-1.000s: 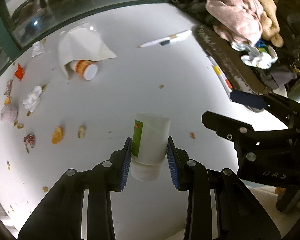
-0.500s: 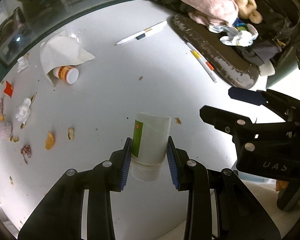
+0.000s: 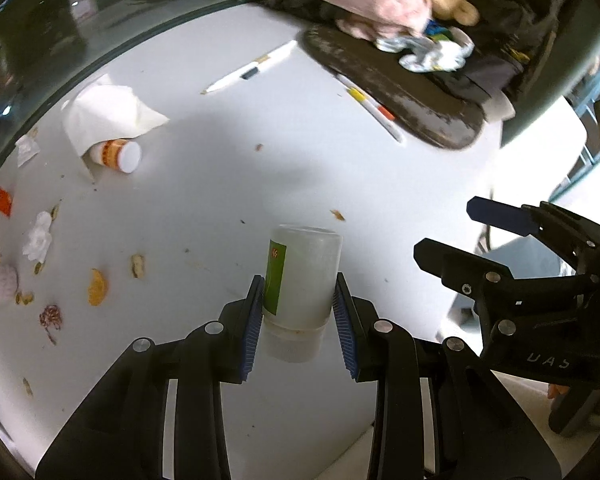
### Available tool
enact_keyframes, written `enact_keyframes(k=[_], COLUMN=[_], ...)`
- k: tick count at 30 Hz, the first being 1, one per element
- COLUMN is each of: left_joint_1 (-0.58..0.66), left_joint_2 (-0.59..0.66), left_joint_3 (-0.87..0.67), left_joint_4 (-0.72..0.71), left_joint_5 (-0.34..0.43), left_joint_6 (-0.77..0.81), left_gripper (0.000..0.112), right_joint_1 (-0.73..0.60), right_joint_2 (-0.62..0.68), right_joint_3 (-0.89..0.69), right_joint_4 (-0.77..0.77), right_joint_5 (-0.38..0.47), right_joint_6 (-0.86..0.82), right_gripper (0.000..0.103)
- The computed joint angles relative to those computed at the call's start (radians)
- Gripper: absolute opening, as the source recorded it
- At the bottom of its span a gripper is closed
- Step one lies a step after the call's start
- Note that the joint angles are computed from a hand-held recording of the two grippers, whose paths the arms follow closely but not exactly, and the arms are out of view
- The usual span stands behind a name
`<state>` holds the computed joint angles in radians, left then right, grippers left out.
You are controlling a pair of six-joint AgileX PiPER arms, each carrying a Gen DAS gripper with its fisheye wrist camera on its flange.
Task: Collect trash
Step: 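Carry the white bottle with the left gripper over the bin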
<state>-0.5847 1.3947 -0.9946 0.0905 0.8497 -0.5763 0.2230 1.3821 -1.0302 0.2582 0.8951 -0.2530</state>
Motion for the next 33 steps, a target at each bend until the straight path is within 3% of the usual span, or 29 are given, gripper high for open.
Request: enact_keyframes(k=[10, 19, 25, 33], left_joint_1=[-0.090, -0.181, -0.256, -0.383], left_joint_2=[0.001, 0.089, 0.173, 0.341], left_joint_3=[0.061, -0.054, -0.177, -0.425], left_joint_4=[-0.085, -0.085, -0.059, -0.015], left_joint_5=[-0.055, -0.052, -0.025, 0.074], left_joint_6=[0.073, 0.119, 0.100, 0.080], left_gripper=[0.032, 0.032, 0.032, 0.032], right_joint_1=[-0.011, -0.150, -0.337, -0.768], right_joint_2=[-0.159, -0.280, -0.333, -0.365], right_joint_3=[0.159, 0.218, 0.231, 0.232], right_joint_4=[-0.078, -0.092, -0.028, 0.144], right_joint_5=[0.008, 0.033, 0.069, 0.178], right_joint_6=[0.135, 0.129, -0.015, -0.371], right_gripper=[0.070, 0.070, 0.070, 0.070])
